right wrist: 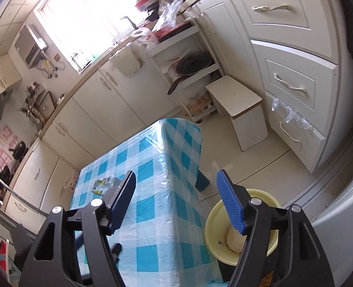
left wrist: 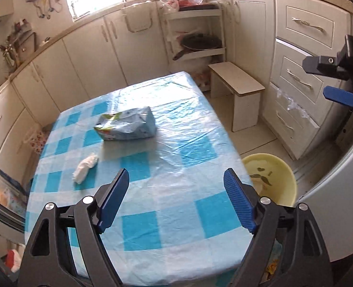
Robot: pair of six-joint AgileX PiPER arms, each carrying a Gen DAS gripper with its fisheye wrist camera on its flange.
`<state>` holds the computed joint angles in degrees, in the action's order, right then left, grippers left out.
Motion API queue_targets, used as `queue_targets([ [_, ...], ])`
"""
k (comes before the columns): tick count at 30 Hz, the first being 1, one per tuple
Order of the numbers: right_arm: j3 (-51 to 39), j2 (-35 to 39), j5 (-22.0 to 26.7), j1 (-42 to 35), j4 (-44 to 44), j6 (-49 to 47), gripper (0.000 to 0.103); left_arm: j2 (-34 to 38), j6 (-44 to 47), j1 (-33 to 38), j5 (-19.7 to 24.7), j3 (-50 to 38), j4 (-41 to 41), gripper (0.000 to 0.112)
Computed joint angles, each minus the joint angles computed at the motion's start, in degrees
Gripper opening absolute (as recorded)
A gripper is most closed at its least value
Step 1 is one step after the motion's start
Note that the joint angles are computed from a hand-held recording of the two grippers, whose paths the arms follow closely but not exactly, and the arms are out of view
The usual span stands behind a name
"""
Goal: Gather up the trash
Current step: 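Move both open tools back over the table toward the carton and tissue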
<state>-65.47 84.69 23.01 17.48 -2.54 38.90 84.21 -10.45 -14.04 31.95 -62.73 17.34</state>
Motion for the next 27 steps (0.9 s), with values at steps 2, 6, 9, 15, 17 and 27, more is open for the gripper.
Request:
queue_targets([
  [2,-1.6,1.6,0.9,2.6,-3.9,3.2,0.069,-1.2,4.2,3.9,-1.4,1.0,-2.1,0.078],
  [6,-5.3,5.5,2.7,6.8,-9.2,8.0,0.069,-1.2,12.4,11.4,-3.5,1.0,-9.2,0.079],
  [9,-8.9,8.8,4.3,9.3,-11.3,9.7,0.069,0.6,20.2,17.5,-2.5,-0.9,-17.5,0.080],
  [15,-16.0,14.2,7.3,13.7,-13.4,9.8,0.070,3.3,26.0,26.0,-1.5,-3.4,-23.7,0.080],
  [17,-18.1,15.8,8.1,14.7,-13.6,9.5,0.071,4.0,27.3,28.0,-1.2,-3.9,-25.0,0.080],
  [27,-24.2,20.8,11.2,18.0,-14.9,9.8,0.072,4.6,31.6,31.5,-0.9,-4.2,-28.4,0.081],
])
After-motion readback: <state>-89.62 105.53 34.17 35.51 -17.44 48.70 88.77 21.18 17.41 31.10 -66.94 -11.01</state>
